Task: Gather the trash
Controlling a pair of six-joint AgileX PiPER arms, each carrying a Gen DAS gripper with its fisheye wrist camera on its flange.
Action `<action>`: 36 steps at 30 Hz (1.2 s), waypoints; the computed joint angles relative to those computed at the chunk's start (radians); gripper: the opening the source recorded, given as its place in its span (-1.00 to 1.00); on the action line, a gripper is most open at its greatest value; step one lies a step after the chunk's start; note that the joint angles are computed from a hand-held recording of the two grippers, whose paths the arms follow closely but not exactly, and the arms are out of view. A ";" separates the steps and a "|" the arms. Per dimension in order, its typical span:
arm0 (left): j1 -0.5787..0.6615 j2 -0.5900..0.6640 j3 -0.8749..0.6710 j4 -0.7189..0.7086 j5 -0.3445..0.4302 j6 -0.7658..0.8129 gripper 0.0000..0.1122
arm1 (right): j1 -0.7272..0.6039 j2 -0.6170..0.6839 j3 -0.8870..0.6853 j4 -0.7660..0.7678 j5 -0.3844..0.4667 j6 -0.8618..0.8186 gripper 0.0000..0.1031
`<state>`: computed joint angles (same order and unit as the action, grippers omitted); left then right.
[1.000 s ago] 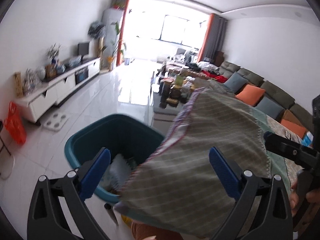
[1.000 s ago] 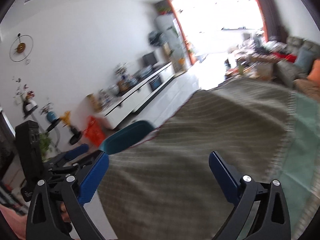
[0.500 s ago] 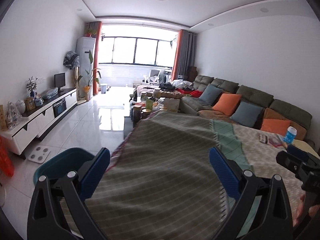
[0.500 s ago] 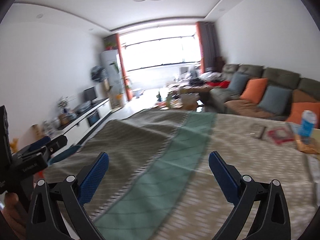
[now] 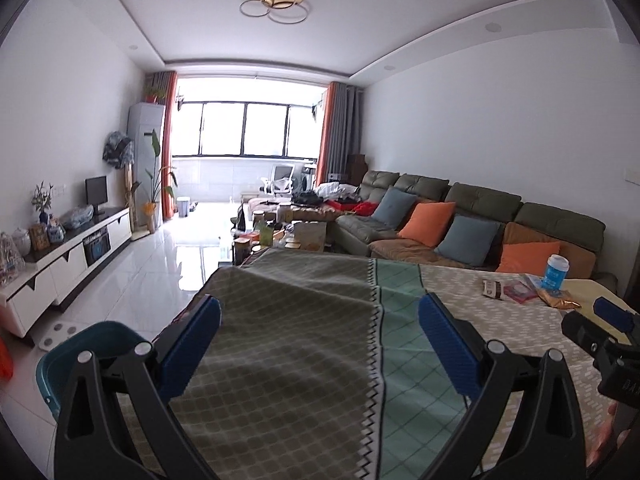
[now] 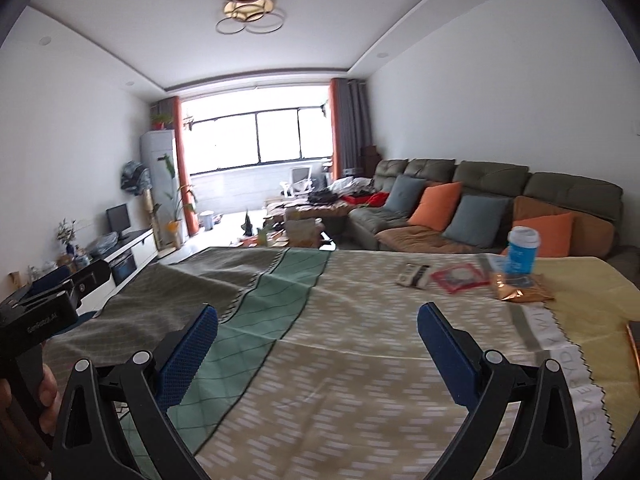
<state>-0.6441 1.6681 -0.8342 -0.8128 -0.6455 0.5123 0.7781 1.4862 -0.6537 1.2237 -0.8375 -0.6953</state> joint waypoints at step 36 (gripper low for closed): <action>-0.116 0.045 -0.025 -0.003 -0.120 0.049 0.77 | -0.013 -0.077 0.072 0.019 -0.072 0.010 0.93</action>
<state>-0.7605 1.7133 -0.8588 -0.8162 -0.7657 0.5611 0.7649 1.4093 -0.5821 1.2424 -0.9098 -0.6853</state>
